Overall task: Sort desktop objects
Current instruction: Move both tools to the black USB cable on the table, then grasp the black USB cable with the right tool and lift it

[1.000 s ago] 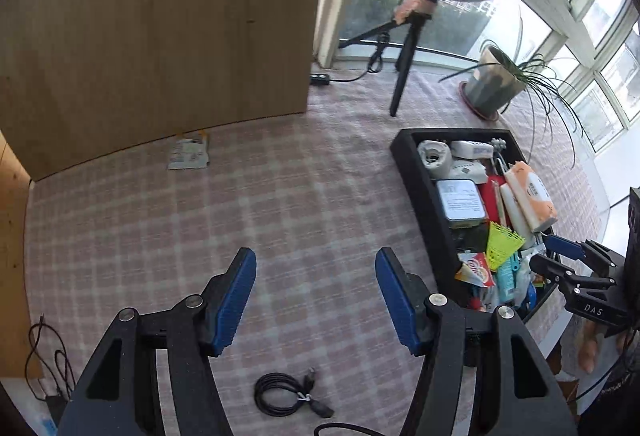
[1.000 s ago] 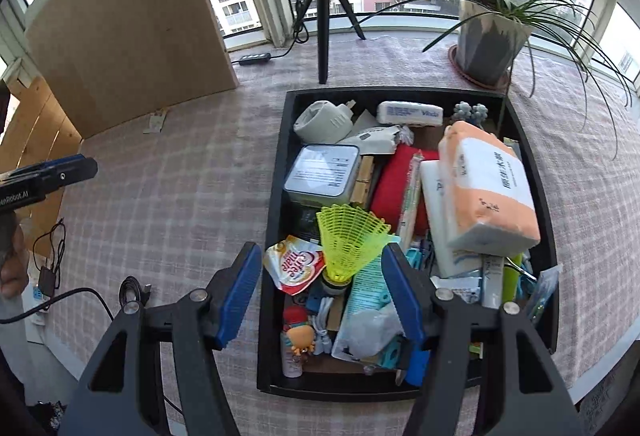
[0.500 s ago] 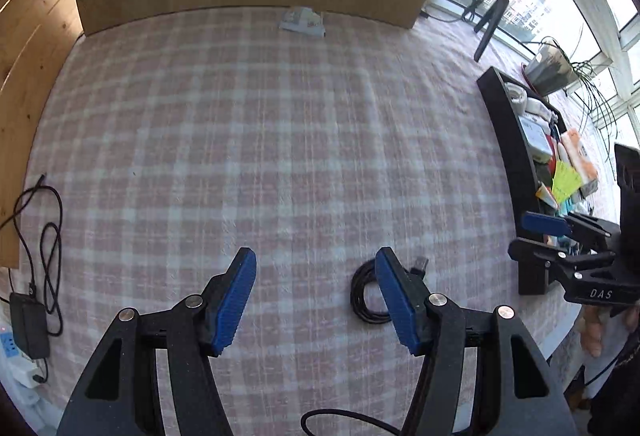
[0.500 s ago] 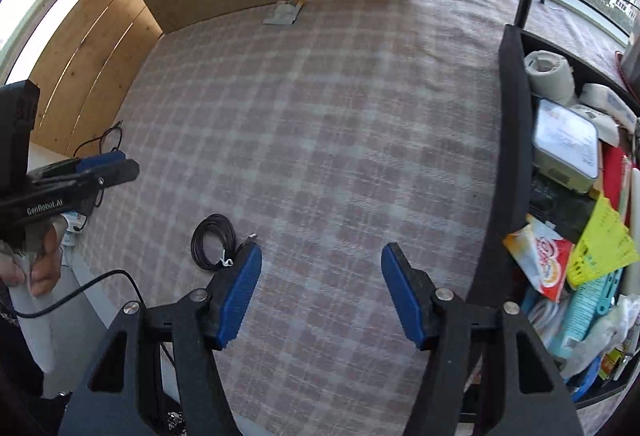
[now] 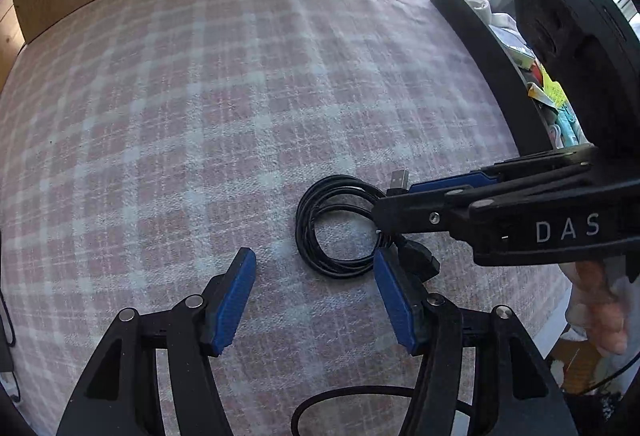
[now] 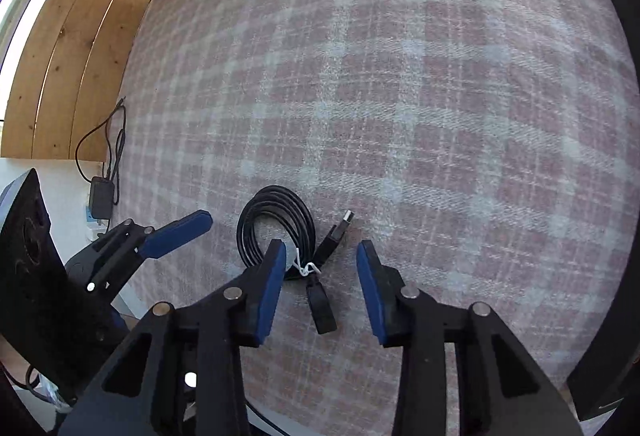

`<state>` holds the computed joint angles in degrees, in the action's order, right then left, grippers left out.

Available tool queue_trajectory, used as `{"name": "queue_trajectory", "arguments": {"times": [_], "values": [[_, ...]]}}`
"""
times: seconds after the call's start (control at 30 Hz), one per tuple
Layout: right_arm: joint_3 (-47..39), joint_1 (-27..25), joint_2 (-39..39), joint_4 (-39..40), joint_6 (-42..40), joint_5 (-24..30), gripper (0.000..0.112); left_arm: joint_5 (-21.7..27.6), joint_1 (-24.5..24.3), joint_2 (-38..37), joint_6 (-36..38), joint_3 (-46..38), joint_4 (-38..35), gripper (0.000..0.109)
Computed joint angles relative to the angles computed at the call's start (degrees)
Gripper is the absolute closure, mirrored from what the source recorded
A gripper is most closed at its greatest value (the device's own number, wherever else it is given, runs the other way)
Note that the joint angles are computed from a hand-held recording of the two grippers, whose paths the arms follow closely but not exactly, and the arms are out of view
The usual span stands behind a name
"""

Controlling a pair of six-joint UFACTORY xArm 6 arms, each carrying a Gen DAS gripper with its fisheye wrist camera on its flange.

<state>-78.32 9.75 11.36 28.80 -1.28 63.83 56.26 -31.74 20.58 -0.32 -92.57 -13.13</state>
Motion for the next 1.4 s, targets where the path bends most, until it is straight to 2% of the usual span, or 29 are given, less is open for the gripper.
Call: {"name": "queue_trajectory", "arguments": {"times": [0.13, 0.23, 0.33, 0.43, 0.5, 0.7, 0.9, 0.97, 1.03, 1.1, 1.17, 1.23, 1.4], "values": [[-1.53, 0.77, 1.27, -0.20, 1.51, 0.10, 0.085, -1.47, -0.94, 0.46, 1.59, -0.03, -0.41, 0.050], [-3.33, 1.21, 2.64, 0.27, 1.53, 0.63, 0.087, -1.51, -1.06, 0.96, 2.84, -0.56, -3.25, 0.051], [-3.03, 1.53, 2.77, 0.33, 1.96, -0.46, 0.089, -2.49, -1.58, 0.97, 2.49, -0.38, -2.75, 0.051], [-1.91, 1.46, 1.80, -0.16, 2.15, -1.12, 0.090, -1.99, -1.28, 1.05, 2.09, -0.83, -4.30, 0.058], [-1.22, 1.23, 1.06, 0.23, 1.79, -1.50, 0.094, -2.00, -1.29, 0.95, 1.78, -1.01, -4.43, 0.059], [0.38, 1.25, -0.12, -1.81, 2.11, -4.00, 0.095, -2.23, -2.04, 2.49, 0.17, -2.82, -3.33, 0.065], [3.41, -0.87, -2.26, 1.60, 0.71, -5.50, 0.097, -2.39, -1.29, 2.28, 0.43, -2.34, -3.97, 0.084], [3.55, -1.15, -2.72, 1.93, 0.01, -5.50, 0.098, -2.15, -1.47, 1.97, 0.73, -1.78, -3.33, 0.086], [2.88, -1.20, -2.14, 1.04, 0.10, -4.22, 0.098, -2.43, -1.40, 1.45, 0.62, -0.89, -3.12, 0.086], [2.04, -1.40, -1.51, 1.06, -0.49, -1.44, 0.095, -1.71, -1.23, 1.33, 1.00, -0.93, -3.78, 0.076], [3.23, -1.49, -2.57, 1.60, -1.17, -1.26, 0.095, -1.52, -1.15, 1.01, 2.30, -0.50, -4.96, 0.072], [5.03, -1.03, -4.04, 1.24, -1.64, -1.71, 0.090, -1.91, -1.40, 0.16, 3.03, 0.70, -4.42, 0.071], [5.91, 1.81, -3.43, -1.47, 1.30, -3.48, 0.093, -1.80, -1.48, -0.19, 4.55, 1.26, -5.52, 0.071]]}}
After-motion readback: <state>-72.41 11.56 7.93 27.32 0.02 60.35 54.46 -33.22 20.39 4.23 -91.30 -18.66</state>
